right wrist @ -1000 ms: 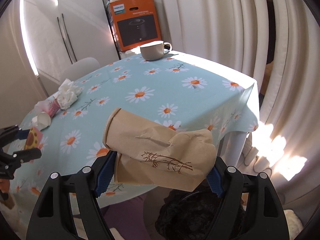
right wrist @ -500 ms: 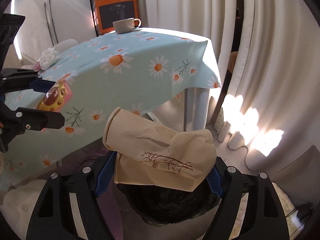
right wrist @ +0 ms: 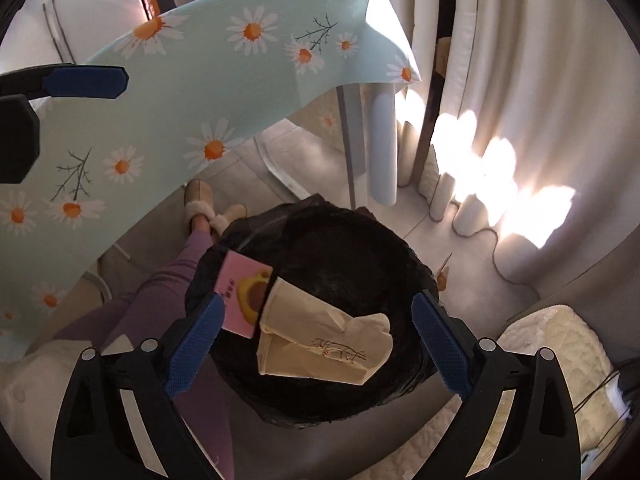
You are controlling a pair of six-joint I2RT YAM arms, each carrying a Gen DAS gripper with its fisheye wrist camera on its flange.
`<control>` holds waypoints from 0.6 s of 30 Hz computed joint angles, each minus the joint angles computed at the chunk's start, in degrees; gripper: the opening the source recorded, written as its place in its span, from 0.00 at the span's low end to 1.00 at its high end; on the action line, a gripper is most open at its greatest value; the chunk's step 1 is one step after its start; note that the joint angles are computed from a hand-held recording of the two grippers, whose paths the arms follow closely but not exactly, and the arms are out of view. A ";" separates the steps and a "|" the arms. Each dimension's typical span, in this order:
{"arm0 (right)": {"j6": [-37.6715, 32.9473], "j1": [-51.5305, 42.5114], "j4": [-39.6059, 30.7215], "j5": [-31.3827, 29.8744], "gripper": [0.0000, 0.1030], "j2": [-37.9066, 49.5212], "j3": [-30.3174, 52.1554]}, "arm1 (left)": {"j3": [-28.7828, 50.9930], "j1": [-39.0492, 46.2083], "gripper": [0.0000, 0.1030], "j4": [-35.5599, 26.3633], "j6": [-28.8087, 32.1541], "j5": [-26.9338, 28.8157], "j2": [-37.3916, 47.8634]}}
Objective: Collect trash
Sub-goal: 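Open both grippers to drop the box and bag into the bin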
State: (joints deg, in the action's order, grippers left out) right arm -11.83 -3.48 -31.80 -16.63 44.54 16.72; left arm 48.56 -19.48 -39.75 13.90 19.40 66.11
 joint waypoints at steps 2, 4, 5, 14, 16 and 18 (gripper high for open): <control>1.32 0.66 3.67 0.75 0.88 4.44 -0.33 | -0.22 1.75 0.92 -0.12 0.73 0.47 -0.38; 1.91 0.43 5.95 0.36 0.88 7.15 -0.66 | -0.61 3.36 0.92 -0.38 1.18 0.81 -1.36; 2.31 0.45 7.12 0.37 0.88 8.70 -0.62 | -0.91 4.56 0.92 -0.80 1.47 1.39 -2.31; 5.54 3.92 2.44 2.86 0.88 2.52 3.70 | 0.00 18.70 0.94 -8.68 7.08 10.76 -12.98; 6.83 4.96 0.99 2.99 0.88 0.56 5.45 | 1.04 23.48 0.94 -11.47 9.48 12.77 -14.68; 8.77 6.34 0.65 3.05 0.88 -0.78 6.91 | 1.83 27.94 0.94 -14.07 12.12 13.54 -16.26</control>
